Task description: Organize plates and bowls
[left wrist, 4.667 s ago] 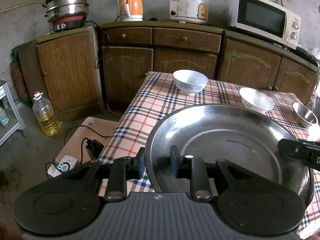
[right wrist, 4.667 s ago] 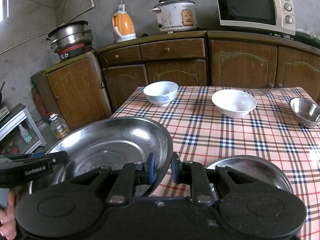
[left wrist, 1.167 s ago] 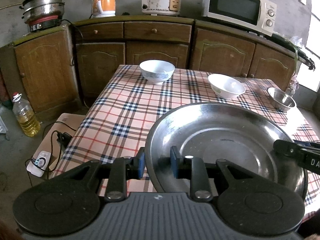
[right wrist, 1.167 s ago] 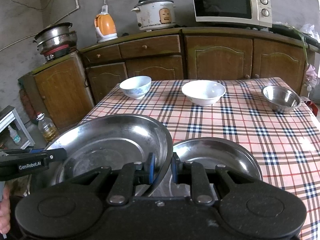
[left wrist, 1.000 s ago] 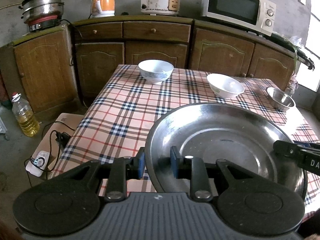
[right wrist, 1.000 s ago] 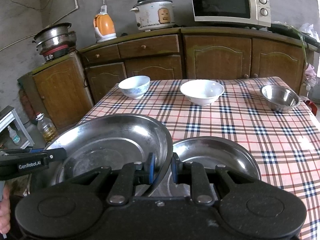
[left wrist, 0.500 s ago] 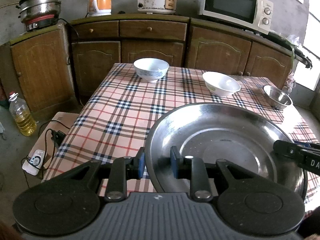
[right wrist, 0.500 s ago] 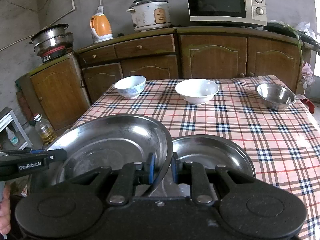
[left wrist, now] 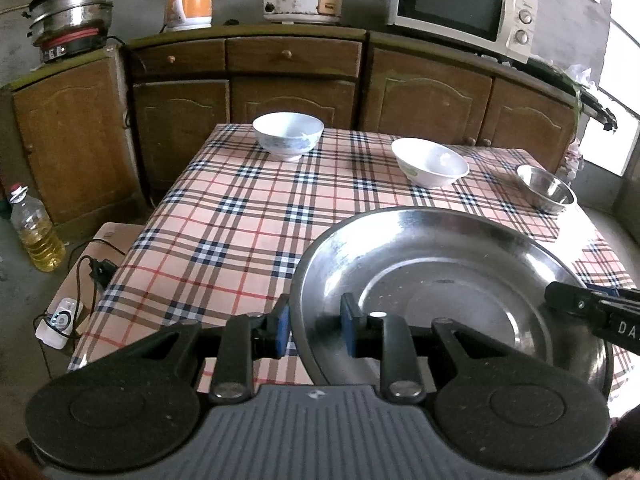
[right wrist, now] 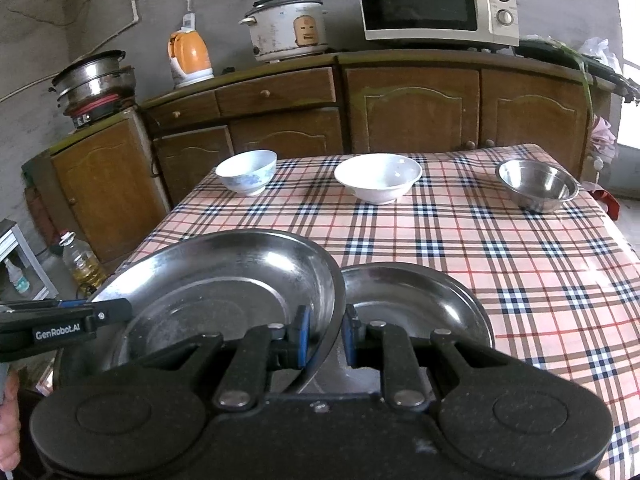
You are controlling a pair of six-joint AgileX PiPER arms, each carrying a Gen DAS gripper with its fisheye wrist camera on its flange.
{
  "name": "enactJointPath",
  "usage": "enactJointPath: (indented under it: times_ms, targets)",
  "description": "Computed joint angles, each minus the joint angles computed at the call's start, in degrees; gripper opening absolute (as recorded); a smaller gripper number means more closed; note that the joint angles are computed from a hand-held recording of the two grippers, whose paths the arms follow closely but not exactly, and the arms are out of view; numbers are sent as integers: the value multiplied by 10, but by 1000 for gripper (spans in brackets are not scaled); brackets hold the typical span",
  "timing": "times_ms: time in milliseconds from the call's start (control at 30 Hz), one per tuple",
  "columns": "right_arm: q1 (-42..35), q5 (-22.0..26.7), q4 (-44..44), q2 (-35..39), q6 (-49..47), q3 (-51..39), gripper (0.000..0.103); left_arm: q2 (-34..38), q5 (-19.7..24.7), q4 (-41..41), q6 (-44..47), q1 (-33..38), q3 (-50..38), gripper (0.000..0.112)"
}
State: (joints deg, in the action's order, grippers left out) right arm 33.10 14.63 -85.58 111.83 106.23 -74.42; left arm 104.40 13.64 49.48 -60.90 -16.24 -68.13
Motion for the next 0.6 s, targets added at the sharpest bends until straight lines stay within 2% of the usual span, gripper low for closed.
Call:
enactJointPath:
  times_ms: [600]
  targets:
    - [-12, 8, -52, -21, 68, 43, 23, 16, 0, -24, 32, -19, -18, 26]
